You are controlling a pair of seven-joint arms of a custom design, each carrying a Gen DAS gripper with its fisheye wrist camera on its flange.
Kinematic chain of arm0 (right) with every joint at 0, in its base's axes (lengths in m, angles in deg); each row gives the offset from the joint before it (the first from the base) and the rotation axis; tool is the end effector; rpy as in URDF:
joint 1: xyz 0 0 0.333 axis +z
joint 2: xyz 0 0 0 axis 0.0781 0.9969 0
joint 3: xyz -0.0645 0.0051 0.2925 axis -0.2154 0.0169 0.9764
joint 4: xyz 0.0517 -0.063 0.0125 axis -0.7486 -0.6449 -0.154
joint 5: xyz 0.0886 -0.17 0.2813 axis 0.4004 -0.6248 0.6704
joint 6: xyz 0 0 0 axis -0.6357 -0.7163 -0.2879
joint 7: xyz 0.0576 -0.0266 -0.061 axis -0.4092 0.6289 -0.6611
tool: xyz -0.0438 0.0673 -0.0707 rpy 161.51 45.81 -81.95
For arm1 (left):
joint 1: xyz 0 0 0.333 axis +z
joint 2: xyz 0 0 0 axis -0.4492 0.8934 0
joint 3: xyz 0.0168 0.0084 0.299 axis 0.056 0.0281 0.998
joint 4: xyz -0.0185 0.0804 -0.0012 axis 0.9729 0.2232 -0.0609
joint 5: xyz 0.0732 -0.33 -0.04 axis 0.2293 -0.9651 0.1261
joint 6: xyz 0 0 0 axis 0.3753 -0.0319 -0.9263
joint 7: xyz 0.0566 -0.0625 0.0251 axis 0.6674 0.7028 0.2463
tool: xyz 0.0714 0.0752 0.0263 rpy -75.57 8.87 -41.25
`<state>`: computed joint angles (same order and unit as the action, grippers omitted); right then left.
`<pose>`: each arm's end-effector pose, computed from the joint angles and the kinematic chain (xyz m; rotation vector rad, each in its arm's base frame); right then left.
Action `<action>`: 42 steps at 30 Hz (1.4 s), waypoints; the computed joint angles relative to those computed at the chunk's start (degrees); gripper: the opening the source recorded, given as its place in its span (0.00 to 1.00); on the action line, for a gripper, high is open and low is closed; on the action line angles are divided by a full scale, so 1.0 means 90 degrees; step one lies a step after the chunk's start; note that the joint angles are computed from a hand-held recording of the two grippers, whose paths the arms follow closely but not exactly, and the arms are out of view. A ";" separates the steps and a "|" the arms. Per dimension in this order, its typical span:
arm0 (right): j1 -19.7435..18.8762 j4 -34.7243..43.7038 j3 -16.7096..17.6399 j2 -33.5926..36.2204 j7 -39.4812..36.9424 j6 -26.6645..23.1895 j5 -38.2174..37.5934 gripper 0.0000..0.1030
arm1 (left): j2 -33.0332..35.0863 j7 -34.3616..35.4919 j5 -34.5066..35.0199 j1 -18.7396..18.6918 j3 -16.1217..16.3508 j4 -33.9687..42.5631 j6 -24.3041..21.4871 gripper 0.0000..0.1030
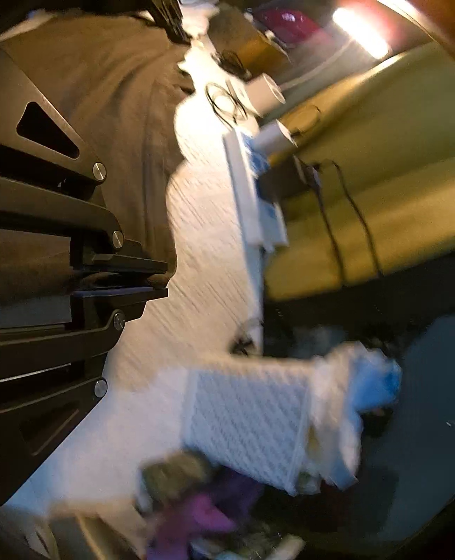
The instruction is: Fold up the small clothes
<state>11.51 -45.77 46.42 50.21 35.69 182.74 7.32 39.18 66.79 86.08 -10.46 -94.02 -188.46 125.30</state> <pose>0.6568 0.0615 0.2984 -1.8269 1.7102 -0.6134 0.6446 -0.0184 0.2533 -1.5377 2.0769 -0.7525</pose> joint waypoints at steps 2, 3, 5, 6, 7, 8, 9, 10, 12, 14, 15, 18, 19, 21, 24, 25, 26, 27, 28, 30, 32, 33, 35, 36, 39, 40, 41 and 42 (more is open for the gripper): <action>0.0309 0.0092 -0.0458 0.0050 0.0112 -0.0075 -0.0094 0.06 | 0.0057 0.0041 0.0005 0.0078 -0.0117 0.0087 -0.0083 0.10; 0.0510 0.0189 -0.0733 0.0123 0.0187 -0.0171 -0.0178 0.06 | 0.0075 0.0070 0.0004 0.0105 -0.0157 0.0108 -0.0103 0.10; 0.1110 0.0460 -0.1507 0.0408 0.0464 -0.0371 -0.0445 0.06 | 0.0143 0.0140 -0.0004 0.0129 -0.0223 0.0198 -0.0169 0.11; 0.1275 0.0549 -0.1727 0.0531 0.0580 -0.0442 -0.0563 0.06 | 0.0199 0.0159 -0.0032 0.0098 -0.0216 0.0290 -0.0244 0.11; 0.1391 0.0722 -0.1903 0.0717 0.0686 -0.0568 -0.0691 0.06 | 0.0244 0.0151 -0.0085 0.0046 -0.0179 0.0376 -0.0318 0.11; 0.1434 0.0849 -0.1984 0.0860 0.0781 -0.0640 -0.0791 0.06 | 0.0290 0.0160 -0.0144 0.0046 -0.0198 0.0452 -0.0396 0.11; 0.1502 0.0952 -0.2088 0.0991 0.0902 -0.0709 -0.0885 0.06 | 0.0328 0.0198 -0.0203 0.0102 -0.0278 0.0513 -0.0486 0.11; 0.1602 0.1002 -0.2232 0.1108 0.1030 -0.0695 -0.0990 0.06 | 0.0322 0.0214 -0.0258 0.0101 -0.0279 0.0520 -0.0497 0.11; 0.1914 0.0945 -0.2644 0.1187 0.1338 -0.0581 -0.1144 0.07 | 0.0213 0.0122 -0.0356 -0.0046 -0.0070 0.0451 -0.0385 0.15; 0.2456 0.0894 -0.3394 0.1342 0.1810 -0.0602 -0.1279 0.07 | 0.0106 0.0061 -0.0417 0.0023 -0.0084 0.0333 -0.0300 0.40; 0.2674 0.0878 -0.3723 0.1424 0.2086 -0.0661 -0.1381 0.07 | 0.0034 0.0043 -0.0442 0.0146 -0.0176 0.0225 -0.0243 0.46; 0.2657 0.0511 -0.3736 0.1160 0.2274 -0.0551 -0.1487 0.07 | -0.0230 0.0120 -0.0371 0.0690 -0.0630 -0.0235 -0.0134 0.51; 0.2724 0.0258 -0.3785 0.1014 0.2298 -0.0425 -0.1539 0.07 | -0.0349 0.0131 -0.0333 0.0780 -0.0679 -0.0416 -0.0096 0.51; 0.2888 -0.0098 -0.3906 0.0838 0.2307 -0.0241 -0.1582 0.07 | -0.0598 0.0145 -0.0251 0.0951 -0.0764 -0.0813 -0.0036 0.52; 0.3249 -0.0742 -0.4145 0.0526 0.2211 0.0064 -0.1487 0.12 | -0.0906 0.0122 -0.0136 0.1251 -0.0960 -0.1399 0.0082 0.54; 0.3454 -0.0971 -0.4295 0.0432 0.2178 0.0150 -0.1405 0.12 | -0.0983 0.0107 -0.0087 0.1393 -0.1079 -0.1578 0.0117 0.58; 0.3648 -0.1206 -0.4427 0.0322 0.2134 0.0232 -0.1321 0.12 | -0.1040 0.0106 -0.0019 0.1603 -0.1262 -0.1764 0.0160 0.63; 0.3815 -0.1427 -0.4540 0.0223 0.2085 0.0322 -0.1231 0.12 | -0.1095 0.0098 0.0065 0.1873 -0.1495 -0.1979 0.0223 0.66; 0.3968 -0.1554 -0.4642 0.0174 0.2047 0.0364 -0.1134 0.12 | -0.1142 0.0062 0.0153 0.2065 -0.1653 -0.2162 0.0285 0.70; 0.4311 -0.1909 -0.4857 0.0041 0.1954 0.0509 -0.0937 0.12 | -0.1242 -0.0020 0.0403 0.2437 -0.1937 -0.2520 0.0384 0.71; 0.4622 -0.2326 -0.5003 -0.0165 0.1825 0.0661 -0.0745 0.12 | -0.1357 -0.0141 0.0639 0.2679 -0.2097 -0.2822 0.0427 0.71; 0.4781 -0.2595 -0.5086 -0.0321 0.1738 0.0765 -0.0655 0.12 | -0.1396 -0.0194 0.0772 0.2844 -0.2217 -0.2974 0.0424 0.71; 0.5217 -0.2991 -0.5296 -0.0444 0.1646 0.0931 -0.0391 0.13 | -0.1448 -0.0301 0.1017 0.3136 -0.2431 -0.3229 0.0393 0.71; 0.5415 -0.3184 -0.5391 -0.0512 0.1587 0.1010 -0.0261 0.13 | -0.1471 -0.0328 0.1149 0.3330 -0.2582 -0.3376 0.0352 0.71; 0.5844 -0.3669 -0.5482 -0.0692 0.1457 0.1243 0.0145 0.52 | -0.1584 -0.0382 0.1410 0.3715 -0.2833 -0.3792 0.0356 0.71; 0.5927 -0.3859 -0.5458 -0.0810 0.1402 0.1346 0.0260 0.72 | -0.1580 -0.0409 0.1515 0.3902 -0.2959 -0.3898 0.0375 0.71; 0.5949 -0.4004 -0.5399 -0.0904 0.1343 0.1456 0.0351 0.97 | -0.1543 -0.0444 0.1640 0.4165 -0.3148 -0.4018 0.0391 0.71; 0.5999 -0.4176 -0.5349 -0.1009 0.1285 0.1594 0.0452 0.97 | -0.1503 -0.0491 0.1765 0.4436 -0.3339 -0.4112 0.0375 0.71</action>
<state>65.51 -83.35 -1.72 41.13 47.25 197.09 11.40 25.66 62.37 101.97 29.47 -124.08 -225.47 128.68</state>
